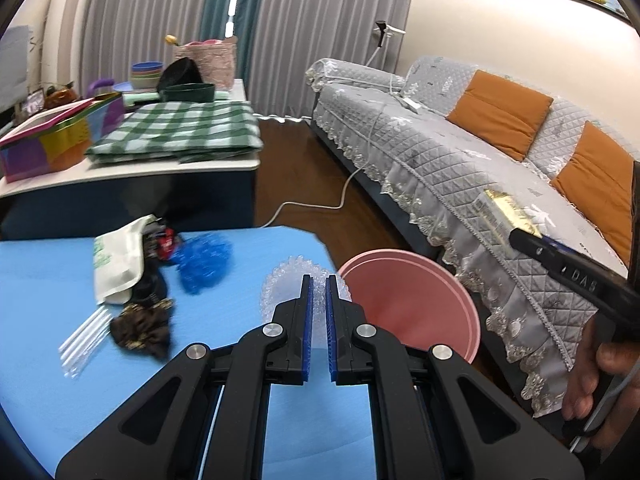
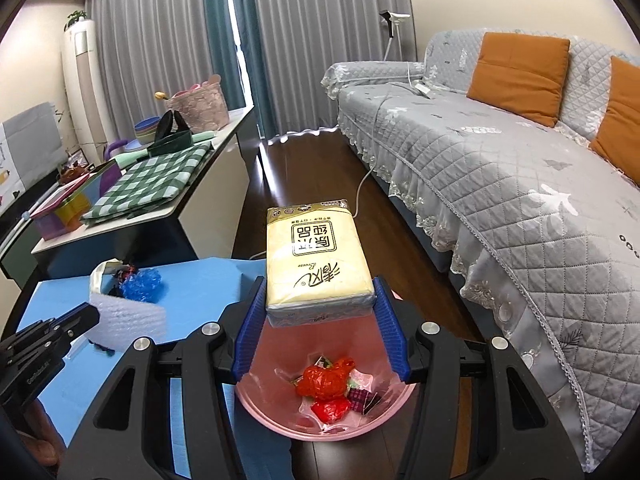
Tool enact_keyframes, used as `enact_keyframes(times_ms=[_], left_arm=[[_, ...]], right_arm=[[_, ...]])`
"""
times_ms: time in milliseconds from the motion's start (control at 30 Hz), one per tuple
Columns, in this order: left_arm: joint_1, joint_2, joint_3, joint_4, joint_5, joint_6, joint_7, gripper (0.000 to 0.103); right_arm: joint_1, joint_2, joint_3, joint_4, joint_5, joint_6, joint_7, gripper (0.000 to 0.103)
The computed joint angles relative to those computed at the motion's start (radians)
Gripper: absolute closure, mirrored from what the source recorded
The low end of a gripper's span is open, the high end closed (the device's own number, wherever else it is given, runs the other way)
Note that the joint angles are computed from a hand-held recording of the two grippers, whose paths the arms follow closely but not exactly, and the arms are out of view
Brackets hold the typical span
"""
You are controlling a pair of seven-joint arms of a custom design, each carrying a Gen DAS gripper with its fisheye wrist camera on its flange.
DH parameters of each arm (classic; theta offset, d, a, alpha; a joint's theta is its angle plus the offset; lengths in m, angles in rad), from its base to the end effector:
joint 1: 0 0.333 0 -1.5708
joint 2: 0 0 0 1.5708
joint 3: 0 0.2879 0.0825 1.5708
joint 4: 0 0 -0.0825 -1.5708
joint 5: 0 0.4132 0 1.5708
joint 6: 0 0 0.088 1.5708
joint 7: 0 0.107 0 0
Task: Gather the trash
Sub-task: 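Carry the foam net and tissue pack to the pink bin and open both tools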
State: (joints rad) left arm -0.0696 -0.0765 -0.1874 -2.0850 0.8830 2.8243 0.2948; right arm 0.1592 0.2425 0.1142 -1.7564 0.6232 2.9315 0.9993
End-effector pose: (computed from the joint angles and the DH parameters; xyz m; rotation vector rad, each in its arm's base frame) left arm 0.5701 -0.1921 0.4987 -1.8862 1.4250 -0.9315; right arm 0.6785 0.1447 0.4922 -1.7682 1.3327 -0.5566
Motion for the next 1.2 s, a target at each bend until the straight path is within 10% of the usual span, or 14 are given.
enact_keyframes(times_ms=[1200], left_arm=[[-0.137,0.36,0.064,0.364,-0.277,-0.011,0.354,0.095]], right_arm=[[-0.014,0.112,-0.019,0.108,-0.111,-0.03,0.103,0.048]])
